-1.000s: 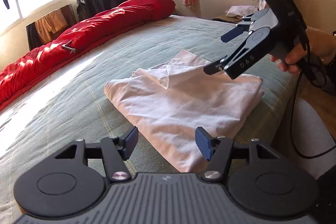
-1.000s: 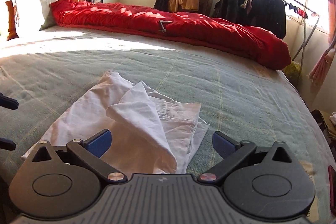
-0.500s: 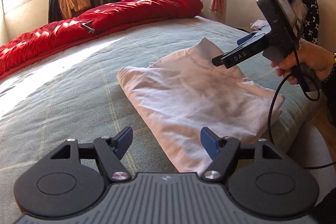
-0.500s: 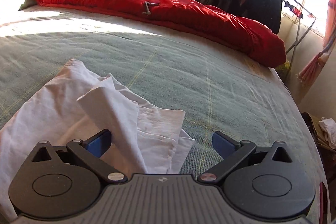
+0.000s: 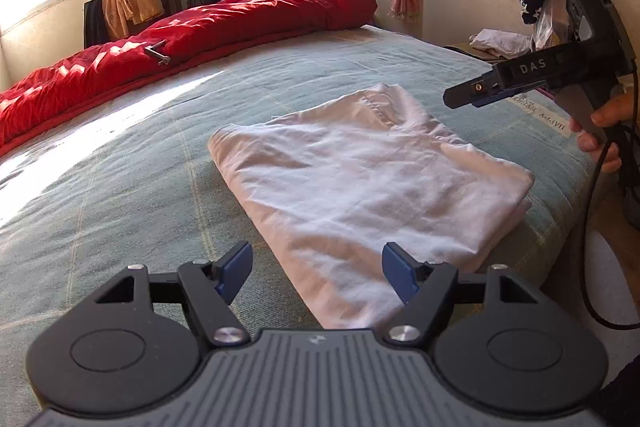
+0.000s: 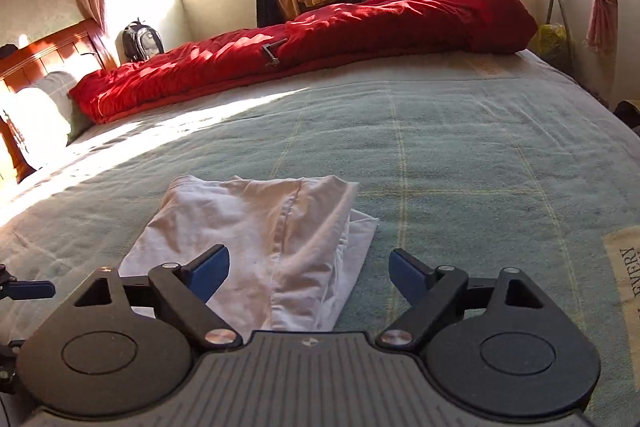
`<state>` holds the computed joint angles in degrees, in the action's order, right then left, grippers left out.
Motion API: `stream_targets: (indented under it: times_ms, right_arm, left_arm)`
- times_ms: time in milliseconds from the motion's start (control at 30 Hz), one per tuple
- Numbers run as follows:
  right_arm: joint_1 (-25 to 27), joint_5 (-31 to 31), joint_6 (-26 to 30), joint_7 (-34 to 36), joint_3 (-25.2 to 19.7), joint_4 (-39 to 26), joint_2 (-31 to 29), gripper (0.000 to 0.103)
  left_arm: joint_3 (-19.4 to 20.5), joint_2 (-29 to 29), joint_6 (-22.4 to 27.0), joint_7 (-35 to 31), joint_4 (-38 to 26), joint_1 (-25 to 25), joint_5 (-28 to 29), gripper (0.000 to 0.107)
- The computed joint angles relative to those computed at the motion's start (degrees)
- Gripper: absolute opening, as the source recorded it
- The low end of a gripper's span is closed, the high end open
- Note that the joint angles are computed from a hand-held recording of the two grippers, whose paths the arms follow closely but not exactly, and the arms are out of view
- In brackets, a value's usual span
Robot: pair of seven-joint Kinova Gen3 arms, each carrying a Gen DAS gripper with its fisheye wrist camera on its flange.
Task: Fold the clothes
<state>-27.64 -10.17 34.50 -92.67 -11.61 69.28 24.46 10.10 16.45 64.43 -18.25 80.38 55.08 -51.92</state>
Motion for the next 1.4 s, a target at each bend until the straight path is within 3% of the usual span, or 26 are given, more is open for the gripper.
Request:
stream_targets:
  times_ms: [100, 233, 333, 433, 500, 600, 800, 900, 1067, 1267, 1400]
  right_arm:
    - [6.2, -6.2, 2.6, 5.4, -6.2, 2.1, -1.1, 0.066]
    - [4.2, -8.2, 3.0, 5.0, -3.1, 6.5, -3.7, 0.051]
    - [6.9, -13.2, 1.6, 8.5, -5.3, 9.8, -4.7, 0.037]
    - [9.7, -18.7, 0.6, 13.1, -7.6, 12.1, -5.1, 0.036]
    - [7.8, -18.9, 1.1, 12.3, -5.3, 11.3, -4.4, 0.036]
    - [9.0, -23.2, 2.0, 13.0, -5.2, 10.1, -2.0, 0.036]
    - [19.2, -36.2, 2.6, 22.4, -14.9, 11.0, 2.3, 0.035]
    - [16.2, -37.0, 2.5, 20.7, -10.4, 11.4, 1.1, 0.007]
    - [16.1, -39.4, -0.6, 21.5, -9.4, 15.4, -3.2, 0.003]
    - [13.9, -34.8, 2.4, 15.4, -5.4, 16.6, -4.0, 0.003]
    - [14.8, -35.6, 2.2, 16.1, -6.1, 17.5, -4.6, 0.011]
  left_arm:
    - [0.2, 0.1, -0.2, 0.2, -0.1, 0.3, 0.0, 0.073]
    - [0.1, 0.8, 0.9, -0.2, -1.3, 1.2, -0.3, 0.073]
    - [0.0, 1.1, 1.5, -0.5, -1.8, 1.9, -0.4, 0.073]
    - [-0.1, 1.4, 1.9, -0.9, -2.5, 2.3, -0.3, 0.074]
    - [-0.2, 1.9, 2.6, -1.2, -3.3, 2.7, -0.3, 0.074]
    - [-0.4, 2.1, 2.8, -1.7, -3.7, 3.4, -0.5, 0.074]
    - [-0.5, 1.9, 3.2, -1.8, -3.6, 4.1, -0.4, 0.076]
    - [-0.5, 1.9, 3.1, -1.4, -3.5, 3.9, -0.2, 0.077]
    - [-0.4, 2.0, 3.6, -2.0, -3.4, 4.3, -0.4, 0.077]
    - [0.0, 1.4, 0.0, -3.3, -1.5, 2.7, 0.8, 0.076]
    - [0.1, 2.5, -0.4, -7.6, -1.3, 3.0, -0.3, 0.076]
